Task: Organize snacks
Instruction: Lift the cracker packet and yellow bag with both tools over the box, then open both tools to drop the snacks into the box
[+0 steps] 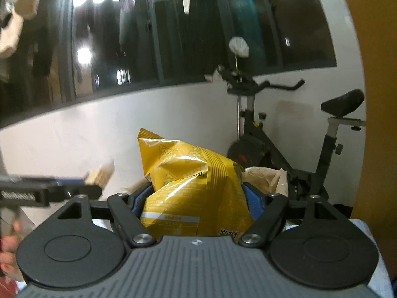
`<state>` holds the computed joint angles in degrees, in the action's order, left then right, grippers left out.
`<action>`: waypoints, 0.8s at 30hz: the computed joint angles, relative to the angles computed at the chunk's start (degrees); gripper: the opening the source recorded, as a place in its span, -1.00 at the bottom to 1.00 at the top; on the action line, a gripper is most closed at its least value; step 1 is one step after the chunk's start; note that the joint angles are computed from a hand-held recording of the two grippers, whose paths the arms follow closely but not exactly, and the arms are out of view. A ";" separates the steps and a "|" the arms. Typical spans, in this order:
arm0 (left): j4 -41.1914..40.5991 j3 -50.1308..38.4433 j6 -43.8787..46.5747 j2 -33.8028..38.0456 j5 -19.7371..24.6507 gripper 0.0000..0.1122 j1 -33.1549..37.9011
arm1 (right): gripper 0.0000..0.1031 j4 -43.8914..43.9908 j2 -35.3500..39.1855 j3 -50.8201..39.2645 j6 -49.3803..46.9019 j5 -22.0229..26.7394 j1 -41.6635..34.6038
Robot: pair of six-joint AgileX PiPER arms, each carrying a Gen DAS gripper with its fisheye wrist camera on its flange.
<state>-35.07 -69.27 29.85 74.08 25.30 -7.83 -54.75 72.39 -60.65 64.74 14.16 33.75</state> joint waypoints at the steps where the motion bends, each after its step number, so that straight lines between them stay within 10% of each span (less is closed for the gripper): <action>1: 2.65 -1.01 -2.62 1.13 -0.74 -0.01 -0.83 | 0.50 2.62 2.18 -1.58 -3.06 -0.02 -0.83; 11: 16.29 -12.91 -15.28 14.45 2.01 0.01 -2.38 | 0.54 10.73 16.01 -11.00 -14.24 3.84 -2.22; 13: 16.44 -13.77 -15.79 15.09 3.10 0.29 -1.66 | 0.59 15.14 17.08 -11.91 -17.53 4.55 -2.77; 24: 13.35 -9.59 -12.27 9.98 2.29 0.43 0.89 | 0.83 11.45 10.26 -6.08 -11.25 1.66 -2.87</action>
<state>-21.73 -78.85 17.58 84.06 27.59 -6.94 -43.30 82.65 -66.73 53.49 15.82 30.88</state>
